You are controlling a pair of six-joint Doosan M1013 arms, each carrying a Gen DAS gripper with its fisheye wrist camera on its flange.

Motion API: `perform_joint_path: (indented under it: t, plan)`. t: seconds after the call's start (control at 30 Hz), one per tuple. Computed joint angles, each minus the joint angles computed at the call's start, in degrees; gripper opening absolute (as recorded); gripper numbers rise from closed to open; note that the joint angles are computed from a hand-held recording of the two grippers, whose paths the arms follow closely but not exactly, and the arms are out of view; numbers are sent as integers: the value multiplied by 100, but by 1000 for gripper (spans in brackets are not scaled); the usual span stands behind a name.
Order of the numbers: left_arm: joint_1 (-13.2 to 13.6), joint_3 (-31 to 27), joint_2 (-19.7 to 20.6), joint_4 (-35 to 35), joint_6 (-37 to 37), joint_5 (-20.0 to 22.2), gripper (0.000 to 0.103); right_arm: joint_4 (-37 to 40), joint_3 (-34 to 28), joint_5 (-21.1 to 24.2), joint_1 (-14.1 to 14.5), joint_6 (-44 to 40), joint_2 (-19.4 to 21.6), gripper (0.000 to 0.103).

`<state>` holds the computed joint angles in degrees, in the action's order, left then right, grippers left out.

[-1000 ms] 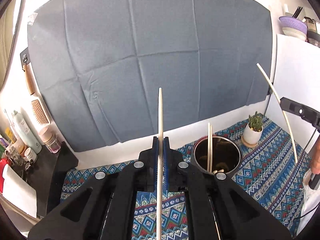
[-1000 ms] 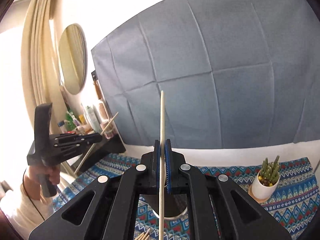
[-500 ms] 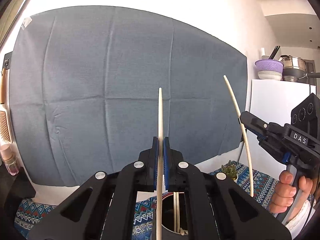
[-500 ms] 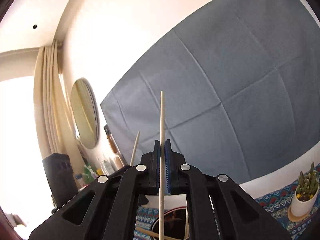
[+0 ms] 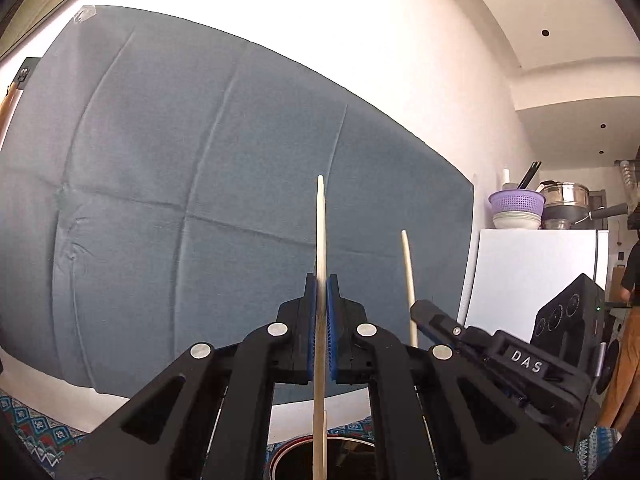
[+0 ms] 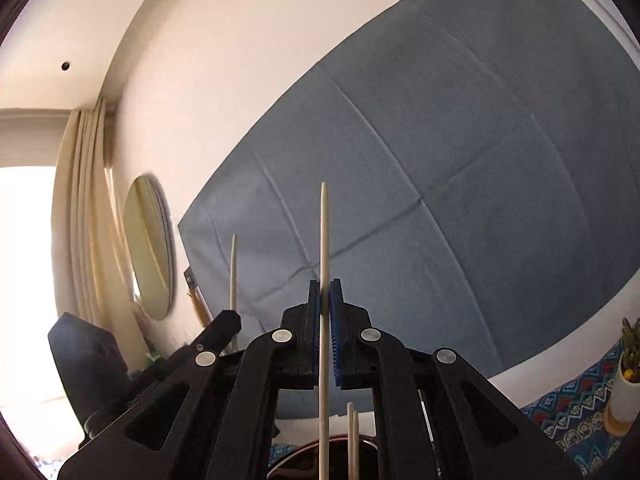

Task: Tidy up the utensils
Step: 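Lower the left gripper's stick into the cup and open it while the right gripper releases its stick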

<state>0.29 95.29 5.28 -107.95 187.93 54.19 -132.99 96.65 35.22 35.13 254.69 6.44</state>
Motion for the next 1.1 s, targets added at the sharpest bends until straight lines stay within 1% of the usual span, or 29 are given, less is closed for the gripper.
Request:
perform_joint_path:
  t: [0.1,0.13,0.23,0.3,0.33,0.37,0.4,0.43,0.47,0.53,0.57,0.63,0.7,0.83,0.97,1.0,1.07,1.1]
  plan:
    - [-16,103,25,-167,95,81,5,264,-31,-2,24,-386,105,5]
    - [-11,118,49,-164,12,144,5,376,-45,-4,47,-587,130,5]
    - [-41,199,76,-256,8,41,5,727,-153,-205,81,-1307,184,5]
    - [-10,195,141,-140,-292,135,5,747,-137,-252,106,-1509,178,5]
    - [-12,215,169,-148,-326,140,5,870,-165,-322,113,-1764,184,5]
    - [-29,190,180,-10,-371,66,5,964,-186,-397,115,-1972,185,5]
    - [-40,152,186,177,-395,-14,5,1081,-185,-359,155,-2164,186,5]
    - [-35,164,194,193,-339,-8,5,1192,-193,-314,183,-2383,190,5]
    - [-9,156,230,228,-373,124,5,1279,-208,-322,198,-2583,194,5]
    - [31,96,293,484,-661,215,5,1219,-162,-470,191,-2597,164,5]
    - [53,95,310,493,-637,266,5,1264,-143,-503,189,-2672,140,5]
    - [83,121,310,362,-534,222,5,1451,-160,-605,180,-2937,136,5]
    - [118,45,376,502,-767,344,5,1689,-187,-738,154,-3186,136,5]
    - [139,11,429,577,-856,451,5,2006,-201,-884,126,-3554,138,5]
    - [116,30,412,609,-822,342,6,2095,-205,-864,133,-3637,134,7]
    - [114,27,416,603,-846,340,6,2083,-195,-828,139,-3616,126,9]
    - [126,14,424,592,-894,366,7,2022,-170,-814,134,-3540,101,9]
    - [136,0,429,577,-915,397,8,2067,-167,-751,143,-3562,93,11]
